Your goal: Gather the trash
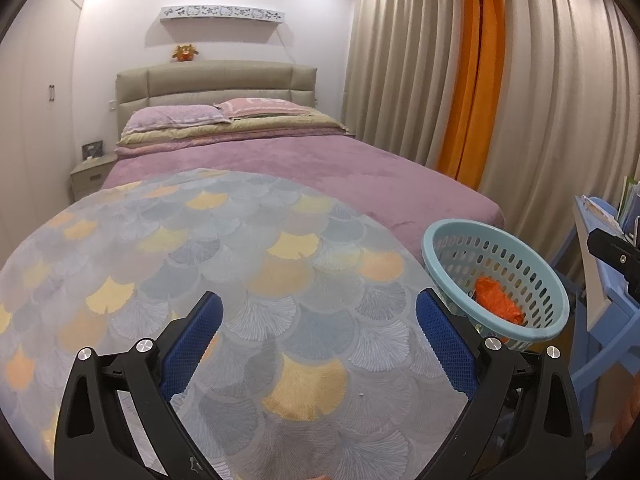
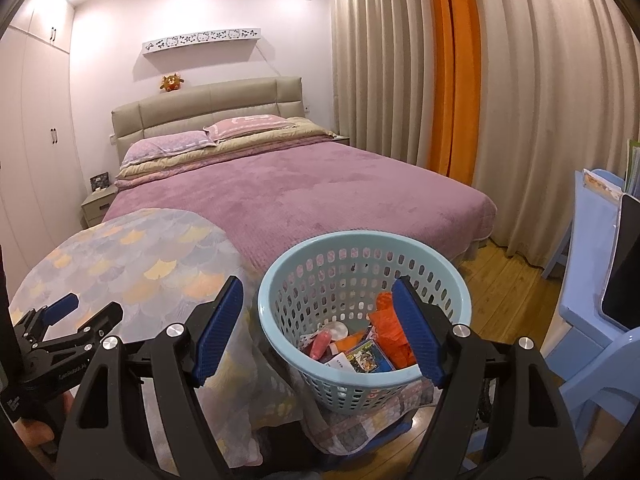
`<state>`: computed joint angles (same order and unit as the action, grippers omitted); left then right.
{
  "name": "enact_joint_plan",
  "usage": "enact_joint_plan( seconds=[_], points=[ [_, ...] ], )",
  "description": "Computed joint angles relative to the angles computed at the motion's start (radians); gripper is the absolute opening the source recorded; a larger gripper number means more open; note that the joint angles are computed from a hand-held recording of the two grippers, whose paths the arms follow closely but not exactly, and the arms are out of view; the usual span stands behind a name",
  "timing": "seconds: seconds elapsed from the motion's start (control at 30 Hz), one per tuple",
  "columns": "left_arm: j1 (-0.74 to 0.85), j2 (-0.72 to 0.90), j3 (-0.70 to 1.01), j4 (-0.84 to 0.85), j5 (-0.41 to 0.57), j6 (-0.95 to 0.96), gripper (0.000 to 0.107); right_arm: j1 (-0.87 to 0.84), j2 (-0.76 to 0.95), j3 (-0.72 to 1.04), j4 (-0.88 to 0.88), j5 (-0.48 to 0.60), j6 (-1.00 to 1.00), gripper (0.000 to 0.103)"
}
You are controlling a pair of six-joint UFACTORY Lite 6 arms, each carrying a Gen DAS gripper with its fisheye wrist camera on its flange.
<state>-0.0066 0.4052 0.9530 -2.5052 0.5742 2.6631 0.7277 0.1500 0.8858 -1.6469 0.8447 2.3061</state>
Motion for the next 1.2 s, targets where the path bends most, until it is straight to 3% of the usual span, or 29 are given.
enact_joint_plan(
  seconds=[0.67, 0.8, 1.2],
  points=[
    [-0.015, -0.026, -0.023, -0.074, 0.011, 0.073, 0.095, -0.006, 0.001, 0.0, -0.003, -0.019, 0.003, 0.074],
    [-0.03, -0.066, -0.073, -0.145, 0.036, 0.145, 0.095, -0.004, 0.002, -0.003, -0.004, -0.019, 0.006, 0.074],
    [-0.058, -0.27, -0.202, -0.098, 0.004, 0.084, 0.094, 0.038, -0.035, -0.022, 0.016, 0.012, -0.004, 0.074]
  ],
)
